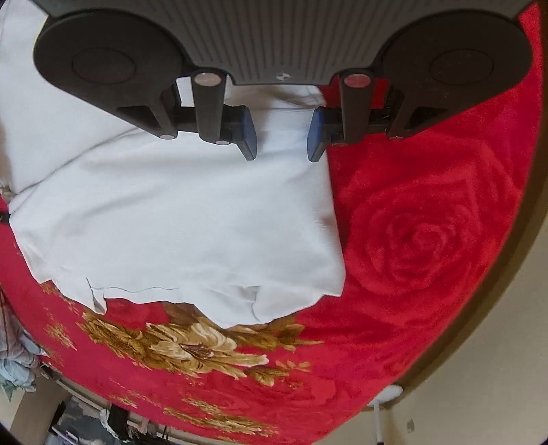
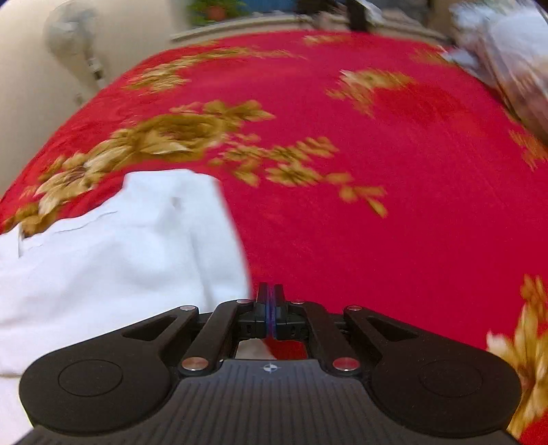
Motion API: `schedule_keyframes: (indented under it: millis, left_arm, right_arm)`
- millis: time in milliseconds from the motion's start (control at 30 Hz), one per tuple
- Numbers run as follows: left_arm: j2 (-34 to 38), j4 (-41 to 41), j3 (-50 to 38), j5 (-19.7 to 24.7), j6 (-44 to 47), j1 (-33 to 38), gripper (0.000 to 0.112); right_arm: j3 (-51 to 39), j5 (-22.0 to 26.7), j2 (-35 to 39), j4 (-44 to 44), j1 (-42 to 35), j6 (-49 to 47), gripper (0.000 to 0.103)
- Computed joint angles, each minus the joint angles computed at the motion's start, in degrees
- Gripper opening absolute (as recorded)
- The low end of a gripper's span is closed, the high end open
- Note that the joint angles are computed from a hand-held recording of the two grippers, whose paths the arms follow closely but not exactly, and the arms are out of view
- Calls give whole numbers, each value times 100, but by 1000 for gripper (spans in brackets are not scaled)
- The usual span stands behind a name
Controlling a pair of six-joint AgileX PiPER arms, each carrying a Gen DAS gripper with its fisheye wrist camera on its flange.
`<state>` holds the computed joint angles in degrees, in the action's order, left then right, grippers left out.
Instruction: Fold small clothes
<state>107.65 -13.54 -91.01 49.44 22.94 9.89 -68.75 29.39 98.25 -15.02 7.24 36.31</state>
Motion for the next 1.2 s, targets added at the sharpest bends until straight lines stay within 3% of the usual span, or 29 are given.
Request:
schedule_keyframes:
  millis: [67, 133, 200, 233, 267, 300, 367, 400, 467, 567, 700, 800, 933, 1100, 1133, 1200]
  left_arm:
    - [-158, -464, 123, 13, 343, 158, 36]
    - [-180, -651, 177, 100, 541, 268, 37]
    - [-27, -30, 159, 112, 51, 150, 40]
    - [35, 124, 177, 127, -55, 129, 48]
    - [5, 48, 227, 87, -25, 165, 48]
    - [-66, -24, 259, 99, -61, 204, 48]
    - [-339, -177, 505, -127, -50, 250, 47]
    - [-491, -255, 623, -250, 14, 266, 47]
    - [-808, -300, 788, -414, -33, 272, 47]
    - [-1420, -264, 1016, -507, -358, 220, 47]
    - [-2667, -479, 1891, -625, -112, 214, 48]
    - [-3687, -812, 2702, -430, 311, 399, 48]
    - [-4844, -1555, 3751, 211, 992, 1042, 48]
    - [-5660, -1523, 5031, 468, 1053, 1490, 47]
    - [-5674, -1370, 5207, 492, 876, 1483, 47]
    - [-5606, -1116, 5371, 473, 608, 1447, 47]
  right_arm:
    - [419, -770, -340, 509, -166, -130, 4]
    - [841, -1667, -679, 1187, -182, -1044, 4]
    - [885, -1813, -691, 2132, -56, -2189, 8]
    - [724, -1543, -515, 2688, -17, -2762, 10]
    - [453, -1044, -213, 3015, -72, -3186, 12]
    - [403, -774, -32, 3113, -152, -3381, 7]
    - [530, -770, -200, 3080, -209, -3083, 8]
    - [462, -577, -304, 2731, -183, -2601, 15]
    - [575, -603, -771, 2213, -117, -2037, 19]
    - [723, -261, -1596, 1626, 18, -1582, 22]
    - [1064, 321, -3074, 1943, -149, -1901, 33]
    - [1234, 1077, -4122, 2133, -354, -2174, 36]
    - [1508, 2249, -5346, 2905, -1176, -2943, 39]
    - [2393, 3772, -6303, 4717, -3711, -5295, 42]
    - [2623, 3916, -6345, 4731, -3917, -5451, 42]
    - [3057, 3823, -6328, 4442, -3641, -5329, 42]
